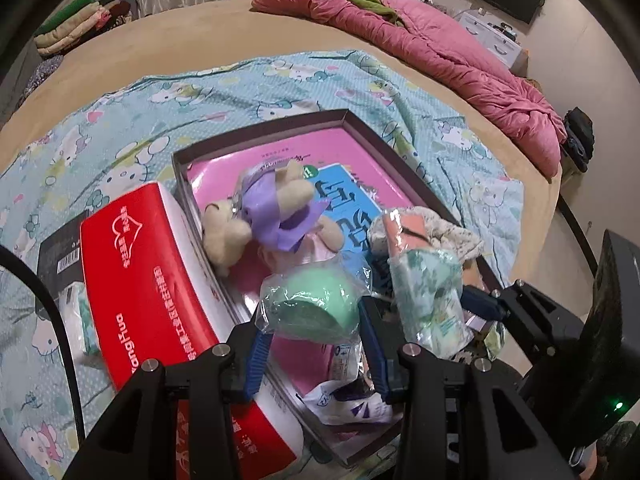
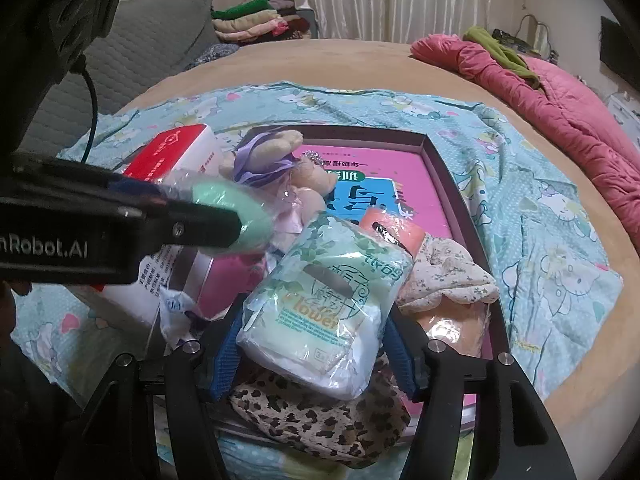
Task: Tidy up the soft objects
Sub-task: 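Release the diaper pack with the right tool while the left tool lowers the green ball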
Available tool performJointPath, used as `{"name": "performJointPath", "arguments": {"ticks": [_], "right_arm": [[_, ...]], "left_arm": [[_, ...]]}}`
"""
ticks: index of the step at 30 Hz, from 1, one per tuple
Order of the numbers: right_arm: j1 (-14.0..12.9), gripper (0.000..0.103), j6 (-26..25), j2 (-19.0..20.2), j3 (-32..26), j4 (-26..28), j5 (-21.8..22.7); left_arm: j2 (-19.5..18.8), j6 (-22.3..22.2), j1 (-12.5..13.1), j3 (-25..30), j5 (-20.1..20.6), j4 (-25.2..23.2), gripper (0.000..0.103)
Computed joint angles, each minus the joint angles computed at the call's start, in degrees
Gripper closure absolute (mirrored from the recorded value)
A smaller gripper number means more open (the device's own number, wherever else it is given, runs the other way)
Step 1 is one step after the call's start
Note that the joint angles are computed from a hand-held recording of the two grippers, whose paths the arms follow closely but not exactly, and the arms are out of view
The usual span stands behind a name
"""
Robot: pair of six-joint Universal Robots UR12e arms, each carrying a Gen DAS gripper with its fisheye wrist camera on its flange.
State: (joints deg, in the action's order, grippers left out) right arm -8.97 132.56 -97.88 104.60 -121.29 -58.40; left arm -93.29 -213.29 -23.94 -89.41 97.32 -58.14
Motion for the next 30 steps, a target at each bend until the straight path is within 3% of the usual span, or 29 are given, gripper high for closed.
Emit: {"name": "performJointPath", "arguments": {"ticks": [22,30], "right_arm": [[-0.5,0.032,-1.0,-1.7,1.5,-3.8,-0.2],[-1.2,0.029,1.4,-1.6,1.7,-6.0,-0.3]], "left_arm": [[0.2,0.7,-0.8,0.3,0.2,-1.7,0.061],[-0.1,1.2,-1.1,0.8,1.0,-1.8,0.06]]}}
